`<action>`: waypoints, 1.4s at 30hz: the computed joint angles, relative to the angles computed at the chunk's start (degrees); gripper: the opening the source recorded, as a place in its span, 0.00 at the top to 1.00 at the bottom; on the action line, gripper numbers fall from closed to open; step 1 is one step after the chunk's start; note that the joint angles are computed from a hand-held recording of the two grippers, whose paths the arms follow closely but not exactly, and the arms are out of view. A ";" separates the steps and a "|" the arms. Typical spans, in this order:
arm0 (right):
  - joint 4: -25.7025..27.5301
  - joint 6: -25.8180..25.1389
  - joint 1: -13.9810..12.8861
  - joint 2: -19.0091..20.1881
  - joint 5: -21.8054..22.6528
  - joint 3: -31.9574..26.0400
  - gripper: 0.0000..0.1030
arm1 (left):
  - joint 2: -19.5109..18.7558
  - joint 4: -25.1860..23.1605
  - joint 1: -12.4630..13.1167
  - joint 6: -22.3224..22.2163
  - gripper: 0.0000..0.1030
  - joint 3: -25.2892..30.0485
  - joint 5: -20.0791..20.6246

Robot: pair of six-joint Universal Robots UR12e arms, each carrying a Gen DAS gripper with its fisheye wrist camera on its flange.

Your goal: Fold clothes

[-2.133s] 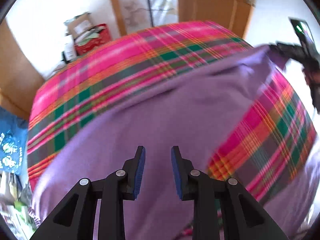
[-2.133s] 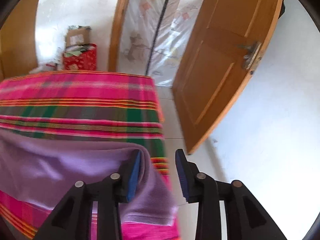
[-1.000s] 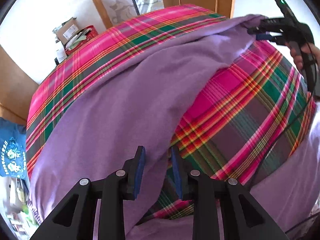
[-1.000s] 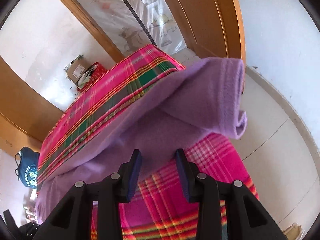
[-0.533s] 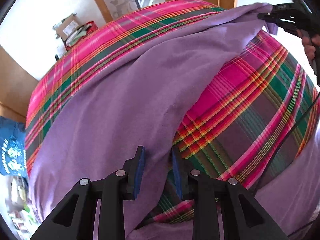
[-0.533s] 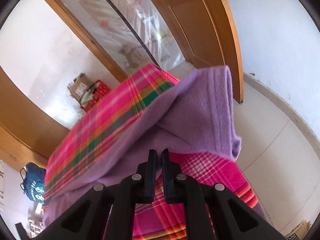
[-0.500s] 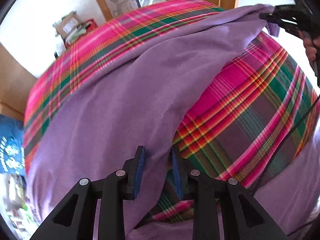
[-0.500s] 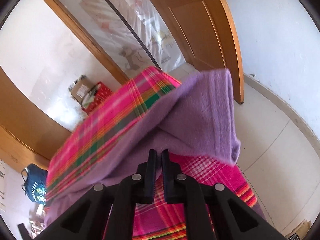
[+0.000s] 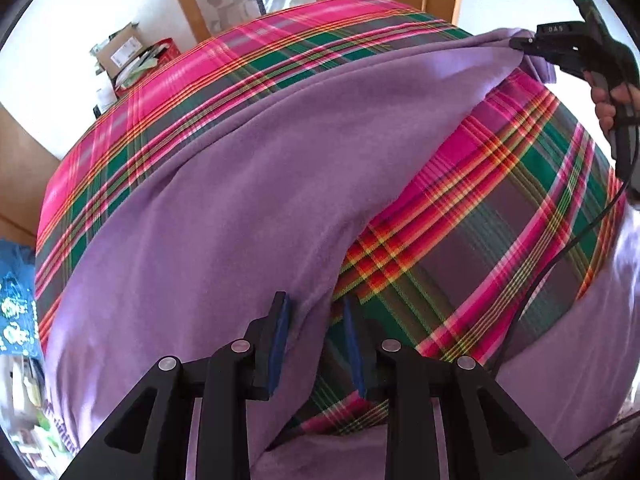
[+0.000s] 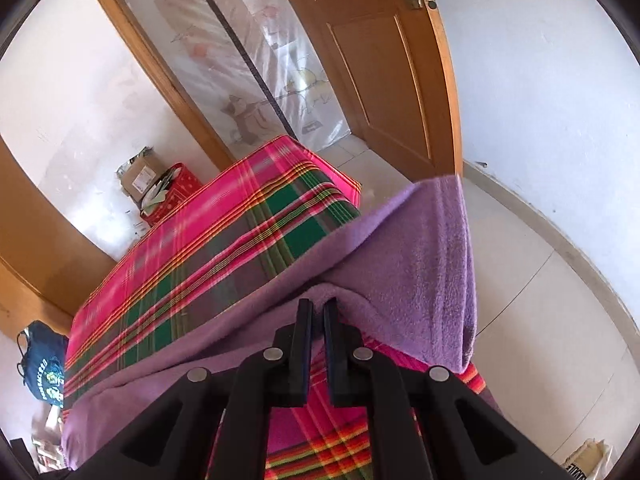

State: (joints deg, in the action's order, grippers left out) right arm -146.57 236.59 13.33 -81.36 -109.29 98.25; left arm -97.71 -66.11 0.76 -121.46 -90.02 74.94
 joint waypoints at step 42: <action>6.20 -1.00 0.15 0.78 -0.68 -1.97 0.94 | 0.85 -4.68 -1.21 8.15 0.73 -0.26 -5.08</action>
